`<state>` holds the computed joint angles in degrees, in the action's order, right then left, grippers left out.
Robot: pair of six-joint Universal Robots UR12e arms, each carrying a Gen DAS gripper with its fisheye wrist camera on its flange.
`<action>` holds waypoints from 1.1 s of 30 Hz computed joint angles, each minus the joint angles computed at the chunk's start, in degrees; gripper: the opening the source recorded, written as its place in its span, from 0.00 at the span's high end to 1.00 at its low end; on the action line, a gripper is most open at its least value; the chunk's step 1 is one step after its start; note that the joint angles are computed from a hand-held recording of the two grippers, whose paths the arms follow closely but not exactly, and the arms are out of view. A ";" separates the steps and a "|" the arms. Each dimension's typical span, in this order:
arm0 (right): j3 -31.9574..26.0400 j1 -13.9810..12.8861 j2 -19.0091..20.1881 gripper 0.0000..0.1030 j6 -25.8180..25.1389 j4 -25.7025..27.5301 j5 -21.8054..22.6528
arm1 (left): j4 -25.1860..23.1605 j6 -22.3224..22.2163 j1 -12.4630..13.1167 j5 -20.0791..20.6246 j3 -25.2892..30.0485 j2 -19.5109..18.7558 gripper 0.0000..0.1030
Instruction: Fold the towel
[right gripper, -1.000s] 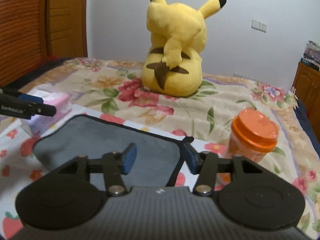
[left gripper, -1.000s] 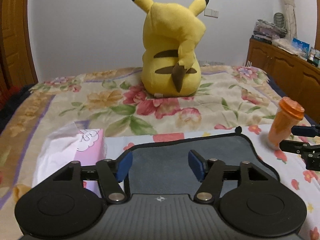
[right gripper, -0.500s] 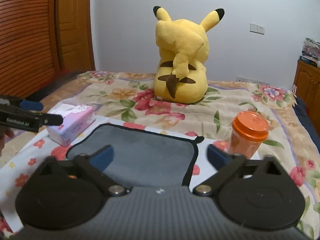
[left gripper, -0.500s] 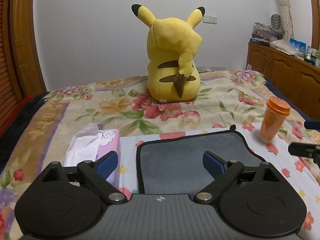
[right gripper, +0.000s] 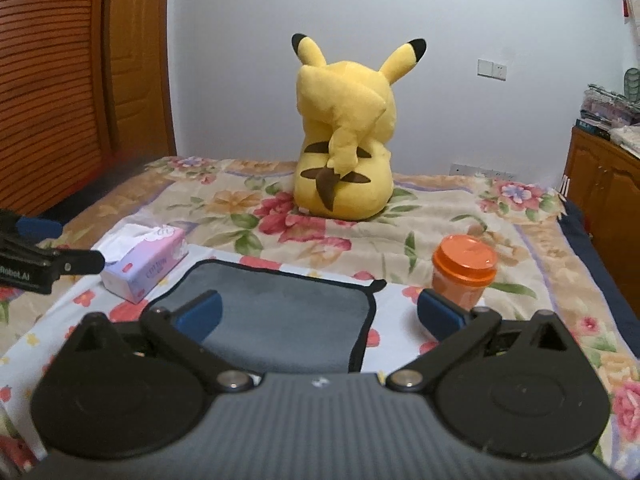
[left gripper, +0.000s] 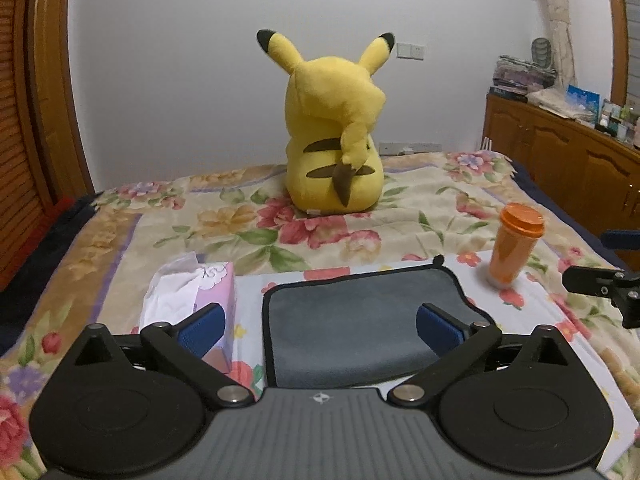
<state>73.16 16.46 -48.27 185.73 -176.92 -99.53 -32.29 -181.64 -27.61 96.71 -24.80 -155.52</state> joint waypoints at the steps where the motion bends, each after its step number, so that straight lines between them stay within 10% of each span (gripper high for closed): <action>1: 0.34 0.01 -0.34 0.00 0.04 -0.19 -0.01 | 0.86 0.25 -0.15 0.20 -1.18 0.73 0.00; 33: 12.90 1.71 -9.76 0.00 4.45 -6.09 -2.52 | 13.23 -0.93 -3.52 1.09 -28.91 17.27 0.00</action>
<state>86.06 18.17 -58.03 190.18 -183.01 -102.05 -19.06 -182.57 -31.13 97.80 -53.71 -138.25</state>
